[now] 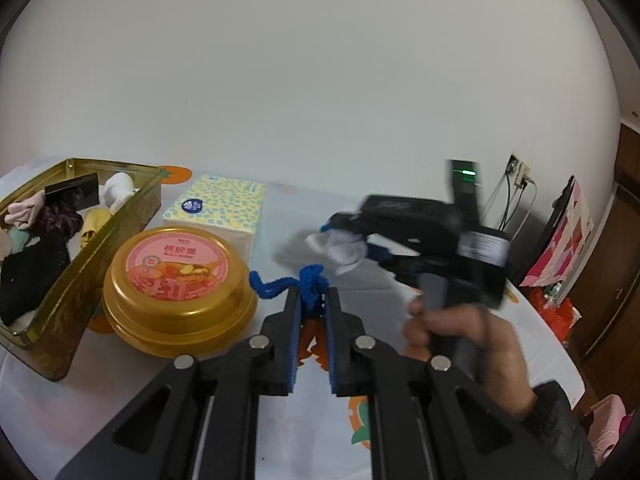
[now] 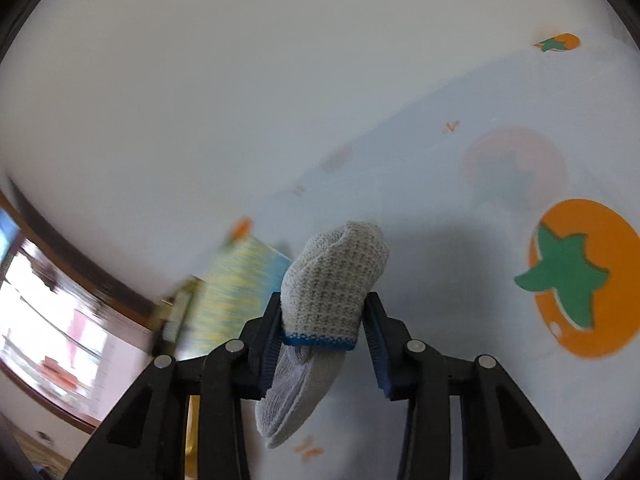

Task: Organize soft objects
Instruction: 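Grasp the blue pipe-cleaner toy with the left tool while the right tool grasps the white glove, then carry the pipe-cleaner toy and white glove over the gold tray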

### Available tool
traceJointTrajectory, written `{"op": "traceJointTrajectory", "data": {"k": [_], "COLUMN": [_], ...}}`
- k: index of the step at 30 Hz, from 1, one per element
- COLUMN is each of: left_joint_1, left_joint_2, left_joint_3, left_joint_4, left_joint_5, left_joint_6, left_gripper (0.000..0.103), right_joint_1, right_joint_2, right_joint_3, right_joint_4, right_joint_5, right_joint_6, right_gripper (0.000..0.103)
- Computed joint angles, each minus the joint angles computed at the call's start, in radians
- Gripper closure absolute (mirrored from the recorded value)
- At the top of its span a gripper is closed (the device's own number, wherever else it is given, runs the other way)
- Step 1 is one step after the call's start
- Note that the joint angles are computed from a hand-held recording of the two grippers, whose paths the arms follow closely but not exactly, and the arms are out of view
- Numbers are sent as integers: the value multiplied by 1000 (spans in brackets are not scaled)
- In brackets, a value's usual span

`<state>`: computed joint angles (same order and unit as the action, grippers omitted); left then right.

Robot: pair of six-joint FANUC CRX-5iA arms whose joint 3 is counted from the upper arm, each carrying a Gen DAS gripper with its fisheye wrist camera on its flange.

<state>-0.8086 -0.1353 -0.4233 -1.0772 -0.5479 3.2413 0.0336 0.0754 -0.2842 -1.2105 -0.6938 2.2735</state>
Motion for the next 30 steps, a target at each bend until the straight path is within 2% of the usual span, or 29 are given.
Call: {"op": "traceJointTrajectory", "data": {"k": [3,5,7,9,10,14,17,20,22,24,30], "left_joint_1": [1,1,3,10,-5,-114,-137,-130,-124,-133,-138], "left_joint_2": [-10,-12,-15,-19,-19,-15,-46,-65,-86,-88,-84], "left_joint_3": [-11,-13,-17,-22,-20,-8,-41,-69,-93,-99,-94], "left_joint_4": [-18,-25,-32,-40,-69,-231,-318,-357,-385,-396,-382], "left_joint_5": [13,18,25,54,39,-119,-133,-130,-112,-143,-172], "left_joint_6": [30,41,49,44,62,137,195,232,291,307,278], "left_gripper": [95,95,95,95,95,95,95,95,95,95,95], "right_joint_1": [-137,-203,-236,-211,-181,-117,-63,-31,-28,-32,36], "right_joint_2": [-55,-102,-167,-283,-342,-445,-495,-516,-555,-589,-589], "right_joint_3": [-73,-131,-197,-275,-310,-377,-418,-440,-475,-506,-488], "right_joint_4": [-197,-281,-342,-363,-365,-385,-433,-500,-599,-681,-634], "right_joint_5": [-143,-211,-210,-94,-11,141,260,320,346,350,397], "right_joint_6": [234,354,466,562,596,644,699,789,919,1024,950], "right_gripper": [61,61,61,61,61,61,61,61,61,61,61]}}
